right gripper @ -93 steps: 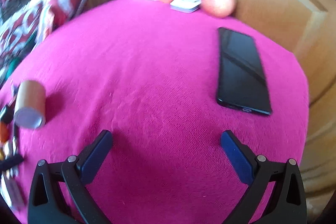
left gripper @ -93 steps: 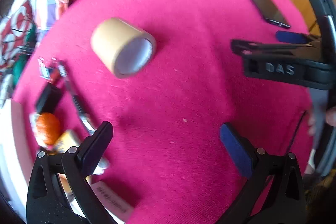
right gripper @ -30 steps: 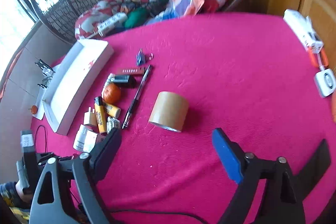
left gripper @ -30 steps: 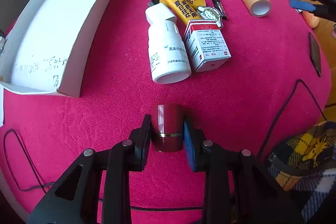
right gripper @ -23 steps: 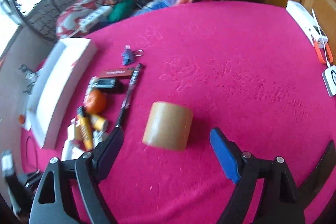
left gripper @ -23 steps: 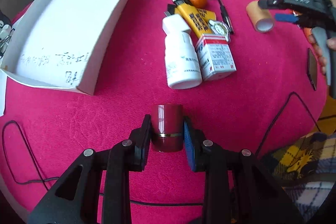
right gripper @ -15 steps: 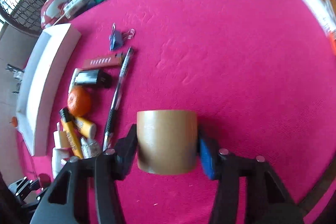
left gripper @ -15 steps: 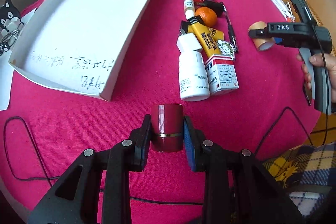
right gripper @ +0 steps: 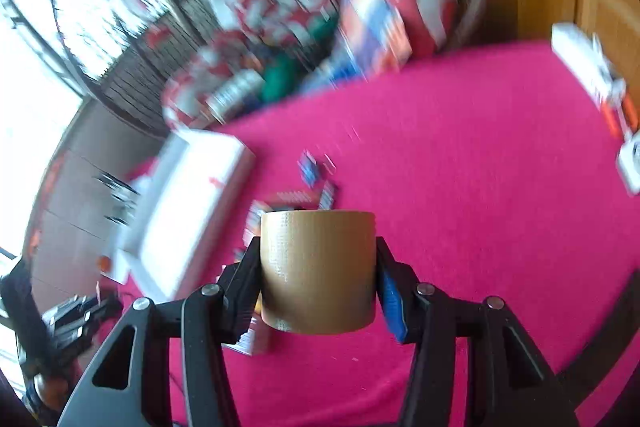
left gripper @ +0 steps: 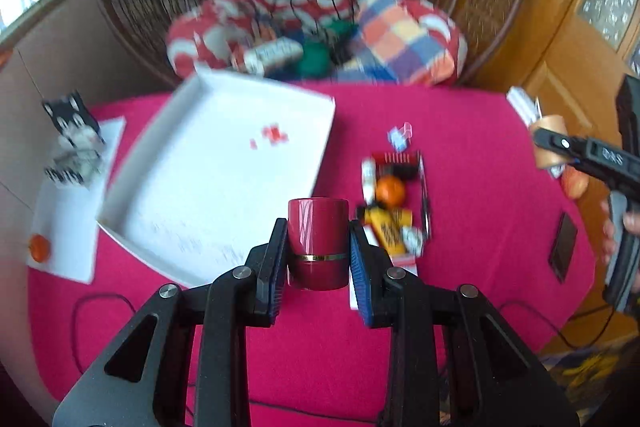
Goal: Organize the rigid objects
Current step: 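Carry the red can to the tray with left tool while right carries tape roll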
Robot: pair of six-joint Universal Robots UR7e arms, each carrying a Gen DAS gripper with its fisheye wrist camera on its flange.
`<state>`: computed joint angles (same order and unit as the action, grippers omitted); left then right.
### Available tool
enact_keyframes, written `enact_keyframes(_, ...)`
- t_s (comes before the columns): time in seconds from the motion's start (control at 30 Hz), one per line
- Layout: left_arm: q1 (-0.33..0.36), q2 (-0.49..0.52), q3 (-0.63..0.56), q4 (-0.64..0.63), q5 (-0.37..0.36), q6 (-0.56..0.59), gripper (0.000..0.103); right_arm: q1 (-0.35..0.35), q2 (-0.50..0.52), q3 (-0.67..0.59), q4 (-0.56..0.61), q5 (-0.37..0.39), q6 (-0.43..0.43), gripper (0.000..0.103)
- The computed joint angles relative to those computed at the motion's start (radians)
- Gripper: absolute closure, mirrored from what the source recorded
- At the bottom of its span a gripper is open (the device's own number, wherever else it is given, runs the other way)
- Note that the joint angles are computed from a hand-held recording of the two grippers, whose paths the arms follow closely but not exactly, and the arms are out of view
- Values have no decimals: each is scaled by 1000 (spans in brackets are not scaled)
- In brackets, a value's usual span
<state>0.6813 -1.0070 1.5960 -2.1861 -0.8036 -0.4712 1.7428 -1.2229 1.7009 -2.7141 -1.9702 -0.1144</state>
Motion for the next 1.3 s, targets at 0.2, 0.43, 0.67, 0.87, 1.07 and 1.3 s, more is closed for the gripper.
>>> enact_keyframes(0.2, -24, -2, -54, -36, 106, 7, 75, 89, 9, -25, -117, 71, -70, 51)
enact_keyframes(0.43, -8, -4, -57, 24, 101, -33, 75, 116, 50, -61, -81, 104, -90, 51)
enact_keyframes(0.67, 2, -36, -38, 50, 121, -65, 75, 128, 79, -78, -60, 118, -77, 51)
enact_keyframes(0.87, 13, -59, -25, 66, 126, -79, 75, 140, 115, -106, -35, 127, -81, 51)
enact_keyframes(1.07, 32, -74, -23, 81, 132, -80, 75, 146, 165, -152, 9, 132, -90, 51)
enact_keyframes(1.3, 85, -66, -55, 107, 108, -37, 75, 151, 255, -237, 76, 135, -97, 51)
